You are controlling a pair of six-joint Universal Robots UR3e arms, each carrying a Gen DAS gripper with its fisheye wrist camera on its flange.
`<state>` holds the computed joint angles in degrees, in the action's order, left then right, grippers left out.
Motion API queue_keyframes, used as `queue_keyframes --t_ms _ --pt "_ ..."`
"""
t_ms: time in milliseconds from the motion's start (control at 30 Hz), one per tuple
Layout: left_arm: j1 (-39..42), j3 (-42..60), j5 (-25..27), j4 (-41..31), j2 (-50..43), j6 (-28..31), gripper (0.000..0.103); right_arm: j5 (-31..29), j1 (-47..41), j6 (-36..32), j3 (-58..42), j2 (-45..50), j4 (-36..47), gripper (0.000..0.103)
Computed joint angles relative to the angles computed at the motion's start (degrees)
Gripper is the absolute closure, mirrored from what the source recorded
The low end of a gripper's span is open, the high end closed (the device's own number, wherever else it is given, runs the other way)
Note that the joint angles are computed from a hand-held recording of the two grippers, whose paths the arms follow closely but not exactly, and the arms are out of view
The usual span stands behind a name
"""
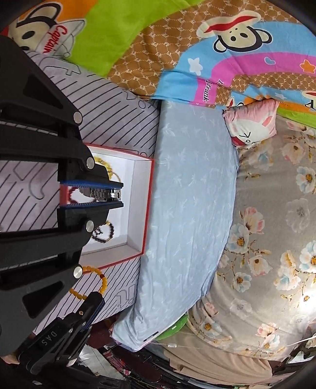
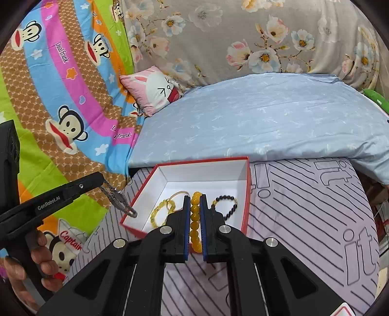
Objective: Organize jewelry
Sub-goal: 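Carry the watch and orange bracelet into the red box and open both tools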
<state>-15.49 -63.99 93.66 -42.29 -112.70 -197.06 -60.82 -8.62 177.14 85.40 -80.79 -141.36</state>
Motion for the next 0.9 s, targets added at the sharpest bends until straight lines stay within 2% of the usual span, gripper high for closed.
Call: queue_keyframes --t_ms 267,433,900 --pt "0.2 13.68 2.27 -4.22 -11.72 1.54 0.094 -4.38 3.44 1.12 -13.62 12.49 0.6 0.097" --pt "0.46 18.58 2.79 -6.06 -16.63 2.32 0.094 -6.24 5.02 1.06 -19.97 18.35 2.47 0.097" --pt "0.97 24.1 3.7 -7.34 -23.5 2.94 0.094 -10.66 8.42 1.24 -30.57 26.55 6.06 0.096"
